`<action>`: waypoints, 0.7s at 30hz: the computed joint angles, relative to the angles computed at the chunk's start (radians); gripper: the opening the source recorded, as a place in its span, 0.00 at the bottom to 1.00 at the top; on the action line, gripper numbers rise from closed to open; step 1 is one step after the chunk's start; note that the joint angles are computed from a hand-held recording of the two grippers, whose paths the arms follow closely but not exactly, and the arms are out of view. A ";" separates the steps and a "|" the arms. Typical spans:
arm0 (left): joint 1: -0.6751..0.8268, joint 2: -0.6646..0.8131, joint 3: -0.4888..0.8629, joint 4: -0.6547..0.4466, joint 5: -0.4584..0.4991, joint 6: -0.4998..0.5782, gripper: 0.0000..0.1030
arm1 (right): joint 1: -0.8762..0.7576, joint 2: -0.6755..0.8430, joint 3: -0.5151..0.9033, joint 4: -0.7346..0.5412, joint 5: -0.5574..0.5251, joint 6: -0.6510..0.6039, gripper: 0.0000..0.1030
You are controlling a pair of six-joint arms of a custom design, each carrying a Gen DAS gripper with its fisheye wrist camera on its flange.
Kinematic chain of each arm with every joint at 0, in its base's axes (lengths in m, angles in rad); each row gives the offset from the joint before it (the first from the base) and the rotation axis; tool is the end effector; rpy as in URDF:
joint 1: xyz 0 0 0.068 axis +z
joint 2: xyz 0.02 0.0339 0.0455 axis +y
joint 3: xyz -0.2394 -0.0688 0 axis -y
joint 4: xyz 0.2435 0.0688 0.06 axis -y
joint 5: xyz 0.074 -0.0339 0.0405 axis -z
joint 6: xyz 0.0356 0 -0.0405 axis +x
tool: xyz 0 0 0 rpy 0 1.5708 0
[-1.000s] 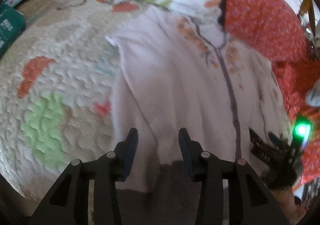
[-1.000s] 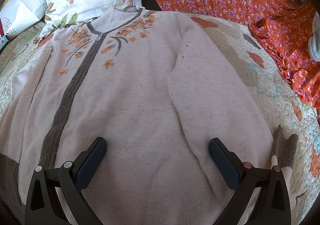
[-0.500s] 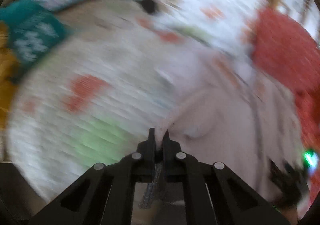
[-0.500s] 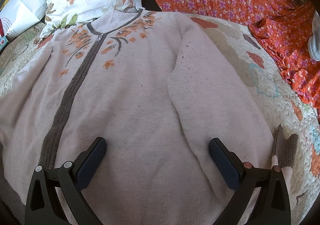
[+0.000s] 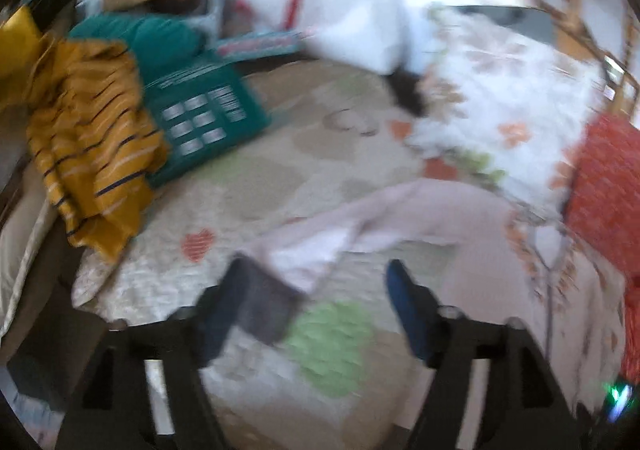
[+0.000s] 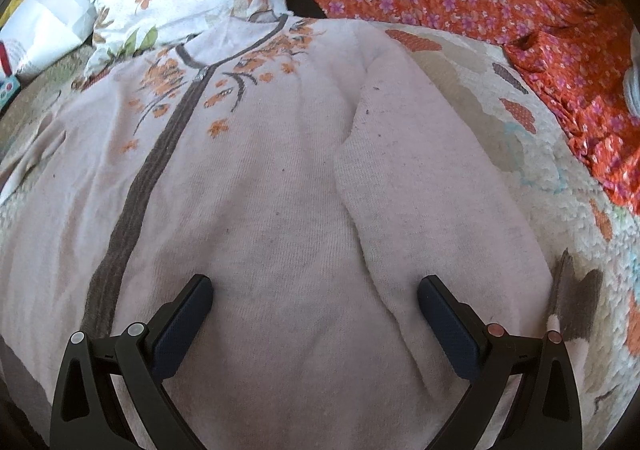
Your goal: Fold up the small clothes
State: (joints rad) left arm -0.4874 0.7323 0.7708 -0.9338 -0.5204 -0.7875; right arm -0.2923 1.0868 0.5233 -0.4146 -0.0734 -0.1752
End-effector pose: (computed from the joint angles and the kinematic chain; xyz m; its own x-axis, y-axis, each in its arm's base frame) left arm 0.1396 -0.0539 0.2610 -0.5798 -0.3885 -0.7162 -0.3957 0.9026 -0.1693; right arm 0.1996 -0.0573 0.1552 -0.8254 0.0668 -0.5606 0.1059 0.9937 -0.0375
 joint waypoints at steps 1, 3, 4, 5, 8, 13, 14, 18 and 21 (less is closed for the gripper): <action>-0.060 0.026 0.011 0.013 -0.016 -0.018 0.75 | 0.004 -0.001 0.011 -0.020 0.008 -0.008 0.99; -0.156 0.096 0.032 0.075 -0.050 -0.027 0.75 | -0.020 -0.035 0.038 -0.090 -0.006 -0.027 0.89; -0.201 0.131 0.034 0.119 -0.087 -0.020 0.76 | -0.066 -0.060 0.058 -0.138 -0.054 -0.046 0.89; -0.240 0.179 0.038 0.163 -0.133 -0.004 0.77 | -0.148 -0.093 0.085 -0.202 -0.143 -0.082 0.89; -0.312 0.334 0.059 0.277 -0.236 0.061 0.77 | -0.444 -0.118 0.194 -0.371 -0.372 -0.241 0.89; -0.330 0.526 0.102 0.367 -0.218 0.132 0.77 | -0.864 0.026 0.342 -0.462 -0.490 -0.466 0.89; -0.327 0.540 0.110 0.363 -0.188 0.122 0.77 | -0.912 0.069 0.363 -0.448 -0.483 -0.483 0.88; -0.306 0.579 0.125 0.397 -0.027 0.100 0.77 | -1.017 0.328 0.515 -0.468 -0.454 -0.481 0.85; -0.325 0.610 0.130 0.392 -0.021 0.086 0.77 | -0.999 0.455 0.582 -0.493 -0.461 -0.439 0.85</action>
State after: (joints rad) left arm -0.8127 1.3426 0.9012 -0.5414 -0.5413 -0.7018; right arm -1.2910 1.5417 1.1054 -0.9075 -0.5349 -0.6144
